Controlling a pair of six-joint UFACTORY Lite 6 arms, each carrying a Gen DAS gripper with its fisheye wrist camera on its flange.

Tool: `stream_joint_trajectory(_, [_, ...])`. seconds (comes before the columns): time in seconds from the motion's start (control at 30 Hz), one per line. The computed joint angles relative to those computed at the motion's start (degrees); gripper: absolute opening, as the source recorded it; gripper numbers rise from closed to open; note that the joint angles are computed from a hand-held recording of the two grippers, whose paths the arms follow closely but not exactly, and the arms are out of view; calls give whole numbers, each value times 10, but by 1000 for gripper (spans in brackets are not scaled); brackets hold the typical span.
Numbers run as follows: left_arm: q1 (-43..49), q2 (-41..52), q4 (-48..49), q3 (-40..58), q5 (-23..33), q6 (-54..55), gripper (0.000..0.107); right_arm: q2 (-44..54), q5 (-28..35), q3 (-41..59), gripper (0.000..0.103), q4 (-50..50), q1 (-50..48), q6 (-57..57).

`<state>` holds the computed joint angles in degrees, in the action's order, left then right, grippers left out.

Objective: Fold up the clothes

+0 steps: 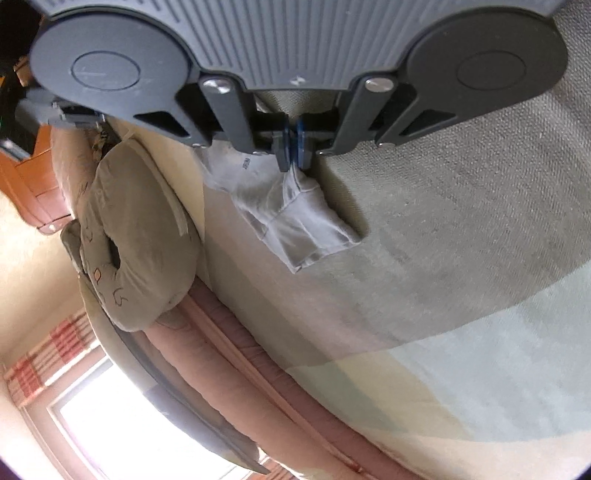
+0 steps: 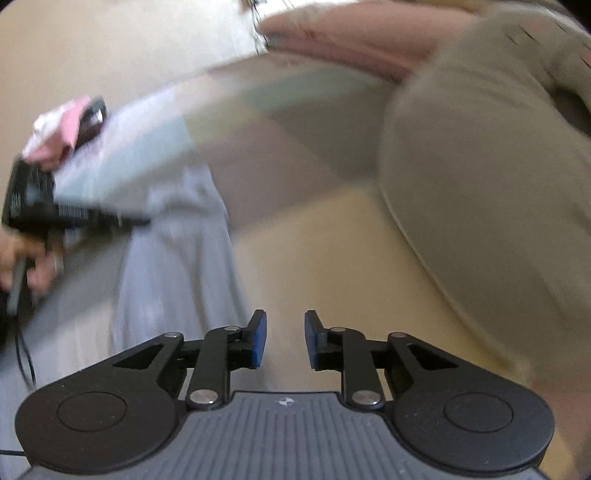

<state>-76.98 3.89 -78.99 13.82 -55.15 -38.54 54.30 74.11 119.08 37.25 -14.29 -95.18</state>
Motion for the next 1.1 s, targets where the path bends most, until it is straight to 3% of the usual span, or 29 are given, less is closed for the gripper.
stream_joint_trajectory(0.1, [11,-11,-9,6,12,34,7,25,-1,9,26,-31,-36,-8])
stream_joint_trajectory(0.2, [22,-12,-19,20,24,68,7,-3,-11,-59,25,-12,-62,-52])
stream_joint_trajectory(0.27, [31,-16,-35,33,37,110,7,-42,-30,-128,1,-2,-69,-90])
stream_joint_trajectory(0.3, [37,-19,-46,42,46,139,7,-75,-61,-185,1,11,-73,-127])
stream_joint_trajectory(0.4, [55,-35,-116,79,77,269,8,-118,-116,-246,1,54,-78,-158])
stream_joint_trajectory(0.53, [59,-52,-252,135,89,479,15,-100,-93,-200,2,75,-86,-103])
stream_joint_trajectory(0.6, [49,-61,-334,160,69,584,24,-129,-100,-229,8,89,-95,-124])
stream_joint_trajectory(0.67, [41,-48,-422,205,18,702,38,-155,-97,-246,24,92,-110,-110])
stream_joint_trajectory(0.77, [26,-9,-462,276,-61,821,40,-197,-83,-282,36,92,-151,-124])
stream_joint_trajectory(0.83, [34,14,-424,313,-46,876,49,-237,-93,-337,45,83,-182,-146])
stream_joint_trajectory(0.9, [56,59,-367,362,5,929,55,-284,-122,-406,53,77,-210,-174])
stream_joint_trajectory(1.1, [122,230,-283,504,120,1035,56,-337,-140,-507,64,47,-298,-199])
